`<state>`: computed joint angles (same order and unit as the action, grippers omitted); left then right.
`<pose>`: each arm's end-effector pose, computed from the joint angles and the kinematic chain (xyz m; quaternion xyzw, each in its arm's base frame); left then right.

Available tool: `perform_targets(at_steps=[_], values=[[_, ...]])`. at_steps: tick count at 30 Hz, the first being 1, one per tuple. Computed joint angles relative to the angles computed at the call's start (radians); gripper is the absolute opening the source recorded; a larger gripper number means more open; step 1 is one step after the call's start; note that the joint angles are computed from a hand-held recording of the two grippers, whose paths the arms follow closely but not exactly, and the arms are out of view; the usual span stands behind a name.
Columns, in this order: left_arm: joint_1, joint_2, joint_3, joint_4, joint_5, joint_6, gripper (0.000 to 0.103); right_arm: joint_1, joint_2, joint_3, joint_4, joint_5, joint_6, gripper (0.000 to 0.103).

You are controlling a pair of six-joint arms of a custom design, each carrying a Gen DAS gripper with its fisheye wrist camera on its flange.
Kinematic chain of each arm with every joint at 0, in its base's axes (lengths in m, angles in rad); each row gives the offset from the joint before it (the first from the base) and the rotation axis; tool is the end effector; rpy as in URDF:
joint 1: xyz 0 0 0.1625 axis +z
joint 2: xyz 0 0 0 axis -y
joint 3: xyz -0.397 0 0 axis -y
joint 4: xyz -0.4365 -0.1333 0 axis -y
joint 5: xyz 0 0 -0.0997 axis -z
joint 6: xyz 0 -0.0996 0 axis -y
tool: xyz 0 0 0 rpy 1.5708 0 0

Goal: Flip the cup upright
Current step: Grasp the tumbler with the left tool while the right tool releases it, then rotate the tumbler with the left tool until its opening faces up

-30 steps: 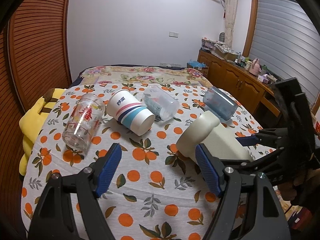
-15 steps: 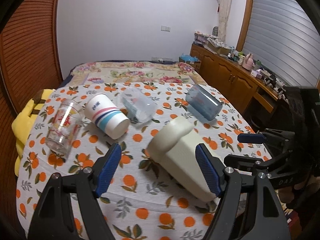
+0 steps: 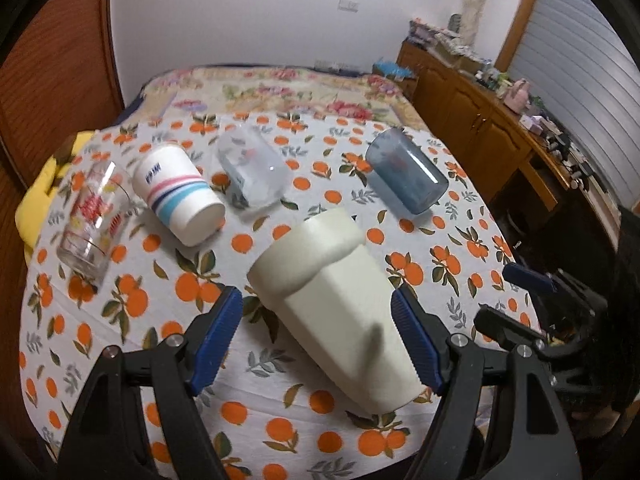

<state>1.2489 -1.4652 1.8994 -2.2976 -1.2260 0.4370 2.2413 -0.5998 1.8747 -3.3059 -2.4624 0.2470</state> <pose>-0.0189 -0.5844 0.3127 0.3378 0.9146 -0.1336 0.1777 0.3992 -0.4136 -0.0427 0.0885 -0.8795 0.3704 0.2853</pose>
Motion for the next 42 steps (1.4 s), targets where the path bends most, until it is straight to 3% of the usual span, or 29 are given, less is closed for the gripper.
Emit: perform_targets(at_steps=[11,17,27,32,42], values=[[-0.006,0.085,-0.055,0.044,0.044,-0.137,0.079,-0.004,0.003,0.015,-0.041,0.011,-0.012,0.084],[-0.018,0.1,-0.049,0.021,0.06,-0.116,0.084,-0.012,-0.005,0.035,-0.056,0.02,0.008,0.084],[0.007,0.117,-0.07,0.042,0.011,-0.192,0.089,-0.016,-0.011,0.049,-0.067,0.03,0.025,0.084],[0.033,0.151,-0.115,0.147,-0.023,-0.303,0.093,-0.017,-0.01,0.051,-0.074,0.043,0.027,0.084],[0.044,0.211,-0.171,0.232,-0.033,-0.338,0.093,-0.02,-0.014,0.058,-0.072,0.044,0.029,0.084]])
